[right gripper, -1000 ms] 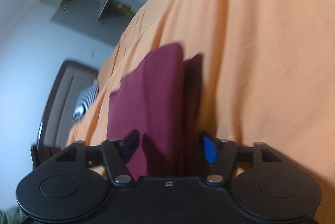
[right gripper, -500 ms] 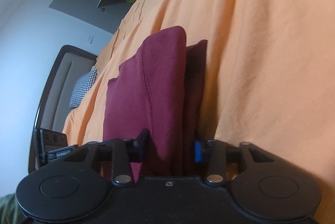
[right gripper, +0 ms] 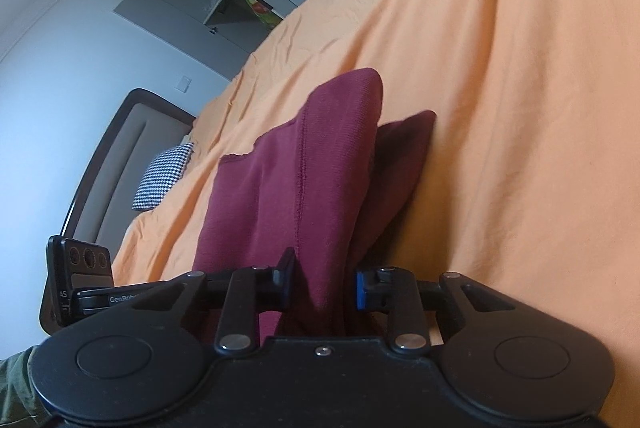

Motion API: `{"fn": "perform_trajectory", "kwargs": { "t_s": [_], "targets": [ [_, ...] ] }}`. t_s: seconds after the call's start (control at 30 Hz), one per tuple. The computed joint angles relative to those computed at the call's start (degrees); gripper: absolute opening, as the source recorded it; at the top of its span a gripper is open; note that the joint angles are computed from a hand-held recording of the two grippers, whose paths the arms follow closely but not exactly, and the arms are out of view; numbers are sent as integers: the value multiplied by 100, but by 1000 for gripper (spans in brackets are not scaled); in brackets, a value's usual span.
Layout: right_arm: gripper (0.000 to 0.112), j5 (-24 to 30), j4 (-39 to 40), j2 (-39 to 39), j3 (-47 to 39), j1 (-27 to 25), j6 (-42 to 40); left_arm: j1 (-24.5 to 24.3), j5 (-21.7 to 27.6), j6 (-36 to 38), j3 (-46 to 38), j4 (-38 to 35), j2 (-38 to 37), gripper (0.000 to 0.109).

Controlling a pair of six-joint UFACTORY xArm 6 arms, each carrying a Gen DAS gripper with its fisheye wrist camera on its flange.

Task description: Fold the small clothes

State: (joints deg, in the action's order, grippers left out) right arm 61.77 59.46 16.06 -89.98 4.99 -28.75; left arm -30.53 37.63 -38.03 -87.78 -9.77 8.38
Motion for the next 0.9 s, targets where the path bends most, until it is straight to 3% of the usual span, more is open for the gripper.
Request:
{"fn": "perform_trajectory", "kwargs": {
  "t_s": [0.33, 0.9],
  "targets": [
    [29, 76, -129, -382, 83, 79, 213, -61, 22, -449, 429, 305, -710, 30],
    [29, 521, -312, -636, -107, 514, 500, 79, 317, -1508, 2132, 1129, -2761, 30]
  ]
}}
